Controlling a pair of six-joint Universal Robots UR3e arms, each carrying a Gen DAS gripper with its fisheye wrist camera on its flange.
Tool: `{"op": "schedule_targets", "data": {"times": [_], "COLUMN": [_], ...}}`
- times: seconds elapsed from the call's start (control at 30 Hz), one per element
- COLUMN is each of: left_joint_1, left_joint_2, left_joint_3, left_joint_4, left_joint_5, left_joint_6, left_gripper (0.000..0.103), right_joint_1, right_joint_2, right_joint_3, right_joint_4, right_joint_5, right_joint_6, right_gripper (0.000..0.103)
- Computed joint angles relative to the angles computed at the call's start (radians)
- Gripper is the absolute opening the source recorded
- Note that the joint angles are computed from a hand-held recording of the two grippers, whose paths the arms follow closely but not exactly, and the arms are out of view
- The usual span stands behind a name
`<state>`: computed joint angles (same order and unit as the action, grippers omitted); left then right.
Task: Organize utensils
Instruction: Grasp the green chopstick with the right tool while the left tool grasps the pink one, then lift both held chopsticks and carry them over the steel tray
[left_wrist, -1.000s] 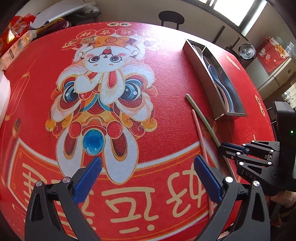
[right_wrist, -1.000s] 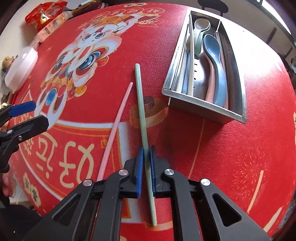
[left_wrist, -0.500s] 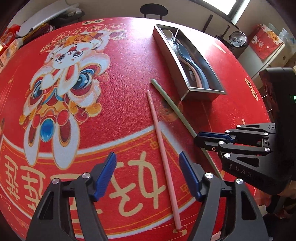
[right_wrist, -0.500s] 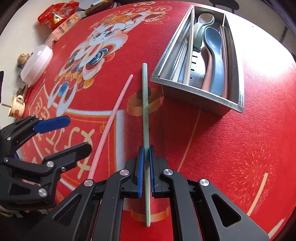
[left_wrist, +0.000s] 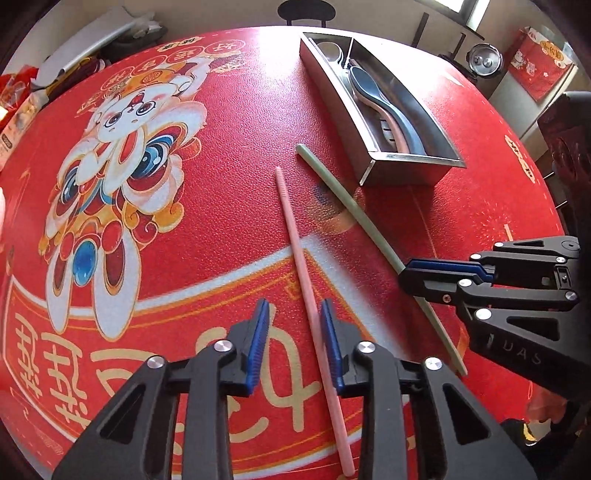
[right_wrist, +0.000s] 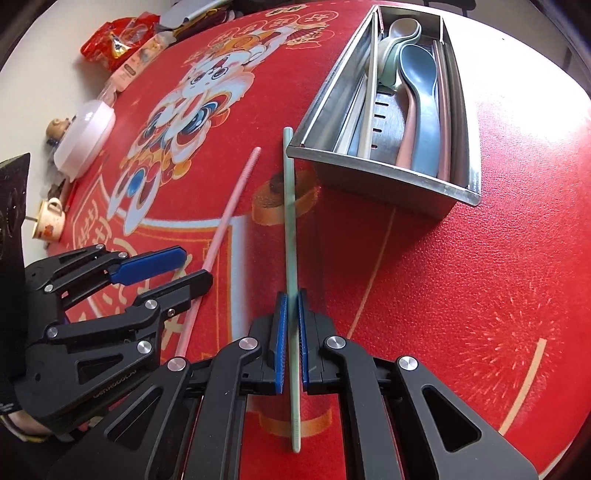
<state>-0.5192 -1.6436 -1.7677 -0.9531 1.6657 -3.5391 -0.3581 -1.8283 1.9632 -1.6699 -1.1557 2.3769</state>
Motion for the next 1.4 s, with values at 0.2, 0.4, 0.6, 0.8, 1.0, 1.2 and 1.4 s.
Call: {"op": "schedule_targets", "data": {"times": [0.2, 0.4, 0.6, 0.8, 1.0, 1.2, 1.4], "left_joint_1": [0.089, 0.171, 0.183, 0.209, 0.267, 0.334, 0.347], "left_joint_2": [0.086, 0.169, 0.169, 0.161, 0.199, 0.236, 0.230], "left_joint_3": [-0.090, -0.186, -0.207, -0.221, -0.287, -0.347, -0.350], "left_joint_4": [0.015, 0.052, 0.093, 0.133, 0.193, 0.231, 0.244], "left_joint_5": [-0.058, -0.108, -0.111, -0.140, -0.219, -0.309, -0.331], "left_joint_6": [0.022, 0.064, 0.106, 0.167, 0.208, 0.269, 0.301], "left_gripper": [0.006, 0.008, 0.008, 0.008, 0.008, 0.008, 0.008], "right_joint_1": [-0.006, 0.030, 0.078, 0.133, 0.187, 0.228, 0.264], "right_joint_2": [0.007, 0.006, 0.018, 0.057, 0.095, 0.127, 0.140], "right_joint_3": [-0.009, -0.011, -0.017, -0.038, -0.059, -0.082, -0.091], "right_joint_4": [0.012, -0.021, -0.069, -0.136, -0.194, -0.226, -0.251], "right_joint_5": [0.000, -0.031, -0.071, -0.114, -0.156, -0.194, -0.231], "right_joint_6": [0.008, 0.048, 0.100, 0.164, 0.229, 0.281, 0.305], "right_gripper": [0.006, 0.006, 0.006, 0.007, 0.007, 0.007, 0.007]}}
